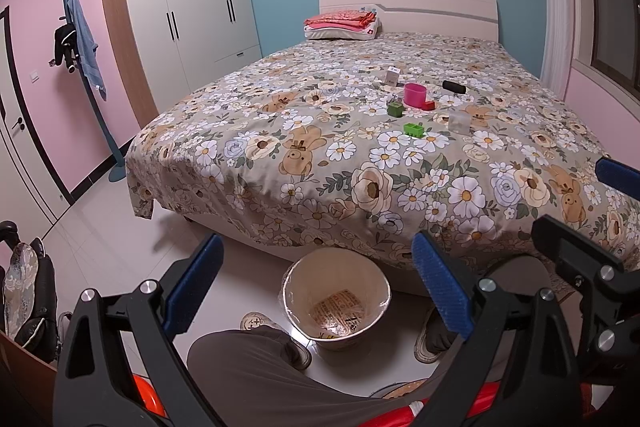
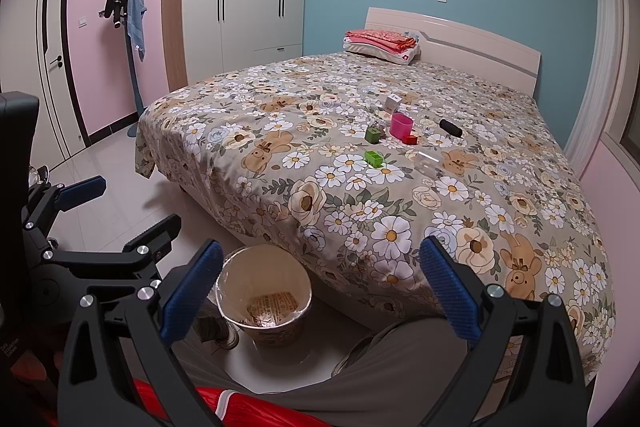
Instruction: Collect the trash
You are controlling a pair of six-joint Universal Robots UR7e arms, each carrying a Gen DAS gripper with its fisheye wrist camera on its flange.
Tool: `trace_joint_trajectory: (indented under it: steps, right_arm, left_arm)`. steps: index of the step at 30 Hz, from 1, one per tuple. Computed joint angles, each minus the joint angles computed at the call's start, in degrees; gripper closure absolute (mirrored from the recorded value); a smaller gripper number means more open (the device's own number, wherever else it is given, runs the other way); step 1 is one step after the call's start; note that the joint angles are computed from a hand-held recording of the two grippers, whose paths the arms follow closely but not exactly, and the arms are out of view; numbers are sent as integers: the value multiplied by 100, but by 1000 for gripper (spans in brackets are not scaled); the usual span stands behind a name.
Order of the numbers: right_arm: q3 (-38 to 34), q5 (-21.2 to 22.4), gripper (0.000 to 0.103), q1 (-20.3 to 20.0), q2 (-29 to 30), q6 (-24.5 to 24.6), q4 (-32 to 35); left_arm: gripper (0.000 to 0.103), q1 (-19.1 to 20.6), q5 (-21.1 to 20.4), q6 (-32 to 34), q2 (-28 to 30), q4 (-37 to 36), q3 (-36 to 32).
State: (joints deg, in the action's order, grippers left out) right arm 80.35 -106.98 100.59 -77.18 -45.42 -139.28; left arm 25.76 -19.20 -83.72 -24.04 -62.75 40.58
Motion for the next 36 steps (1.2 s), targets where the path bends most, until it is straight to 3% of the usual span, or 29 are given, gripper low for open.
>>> trace_joint_trajectory:
  steps: [4,36]
  right_arm:
    - [-2,1,3,1,-1,3,8]
    - [23,13,3,-30,-8,-18,-14]
  left_arm:
    - [10,-16,6,-98,137,211,-241]
    - [10,-20,2,-139,175,289,-304]
